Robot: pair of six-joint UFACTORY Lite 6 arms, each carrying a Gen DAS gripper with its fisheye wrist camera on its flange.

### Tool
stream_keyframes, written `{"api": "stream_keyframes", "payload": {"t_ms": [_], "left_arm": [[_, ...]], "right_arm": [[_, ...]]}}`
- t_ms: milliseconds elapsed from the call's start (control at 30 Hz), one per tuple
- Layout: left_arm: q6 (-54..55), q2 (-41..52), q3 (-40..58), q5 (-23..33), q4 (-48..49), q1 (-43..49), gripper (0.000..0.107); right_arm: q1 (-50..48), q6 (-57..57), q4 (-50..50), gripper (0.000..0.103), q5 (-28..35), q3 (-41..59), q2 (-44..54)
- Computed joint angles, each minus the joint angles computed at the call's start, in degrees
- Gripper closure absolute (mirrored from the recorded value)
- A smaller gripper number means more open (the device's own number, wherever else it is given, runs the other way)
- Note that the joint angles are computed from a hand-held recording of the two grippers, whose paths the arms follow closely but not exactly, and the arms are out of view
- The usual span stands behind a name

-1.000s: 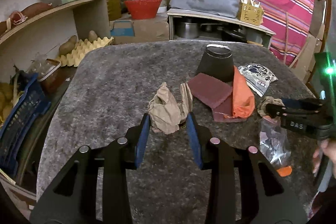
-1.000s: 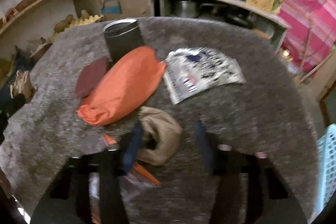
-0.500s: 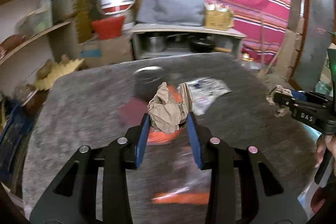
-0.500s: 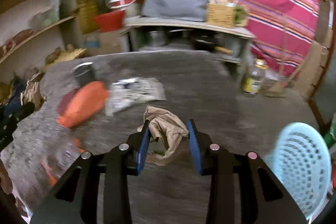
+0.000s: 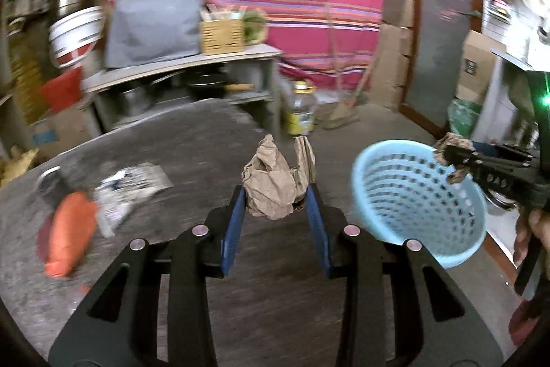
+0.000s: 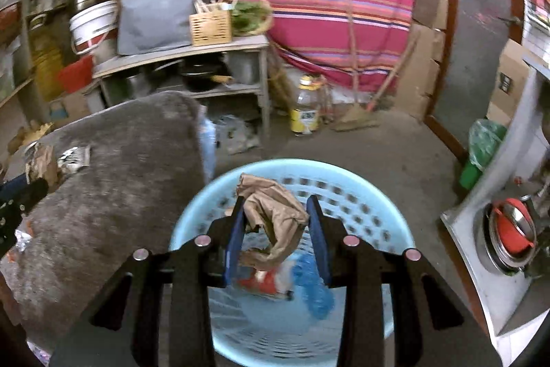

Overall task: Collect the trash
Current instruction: 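Carry both brown papers to the blue basket and open both tools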

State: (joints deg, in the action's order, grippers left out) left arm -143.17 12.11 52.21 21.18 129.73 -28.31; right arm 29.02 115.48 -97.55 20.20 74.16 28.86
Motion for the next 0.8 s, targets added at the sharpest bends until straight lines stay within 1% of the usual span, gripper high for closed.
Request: {"api": "stream_keyframes", "payload": {"t_ms": [100, 233, 300, 333, 400, 467, 500, 533, 567, 600, 667, 733, 800], "left_arm": [[1.26, 6.83, 7.27, -0.64, -2.63, -3.69, 0.072], [7.83, 15.61, 18.29, -1.98, -10.04, -6.76, 0.072], [11.93, 19.63, 23.78, -2.95, -14.1, -7.95, 0.072], [15.77, 21.77, 26.91, -3.3, -17.57, -8.34, 0.072], [21.28, 24.9, 31.55, -3.42, -22.55, -9.23, 0.071], [26.24, 27.11, 35.14, -4.93, -27.24, -9.15, 0.069], [28.07, 27.75, 36.22, -5.44, -29.04, -8.94, 0.066], [31.04, 28.3, 37.47, -6.17, -31.91, -8.88, 0.058], [31.62, 28.01, 37.37, -6.2, -32.39, -8.79, 0.051], [30.78, 27.31, 36.7, -5.62, -31.53, -8.81, 0.046], [27.12, 25.14, 34.45, -4.31, -27.79, -8.93, 0.033], [23.04, 22.19, 30.86, -3.24, -23.67, -8.44, 0.028], [20.07, 19.12, 27.19, -2.94, -20.75, -7.4, 0.026]], "right_arm": [[-2.13, 3.53, -4.2, 0.067, -0.52, -2.97, -1.36], [-4.97, 4.87, -6.59, 0.067, -1.21, -4.64, -1.85], [-6.39, 5.36, -7.39, 0.067, -1.81, -5.27, -2.2], [-6.98, 5.21, -7.42, 0.067, -2.04, -5.29, -2.15], [-7.54, 4.74, -7.1, 0.067, -2.21, -5.23, -2.07], [-8.17, 4.23, -6.7, 0.067, -2.65, -5.15, -2.16], [-8.16, 4.16, -6.45, 0.067, -2.58, -5.45, -2.52], [-8.19, 3.99, -6.19, 0.067, -2.62, -5.35, -2.52], [-8.14, 3.66, -5.69, 0.067, -2.67, -5.11, -2.42], [-8.03, 3.34, -5.1, 0.067, -2.68, -4.93, -2.35], [-7.8, 2.91, -4.24, 0.067, -2.65, -4.34, -1.77], [-7.37, 3.24, -3.86, 0.067, -2.68, -3.79, -0.99], [-6.4, 3.83, -3.65, 0.067, -2.47, -2.79, 0.18]]}}
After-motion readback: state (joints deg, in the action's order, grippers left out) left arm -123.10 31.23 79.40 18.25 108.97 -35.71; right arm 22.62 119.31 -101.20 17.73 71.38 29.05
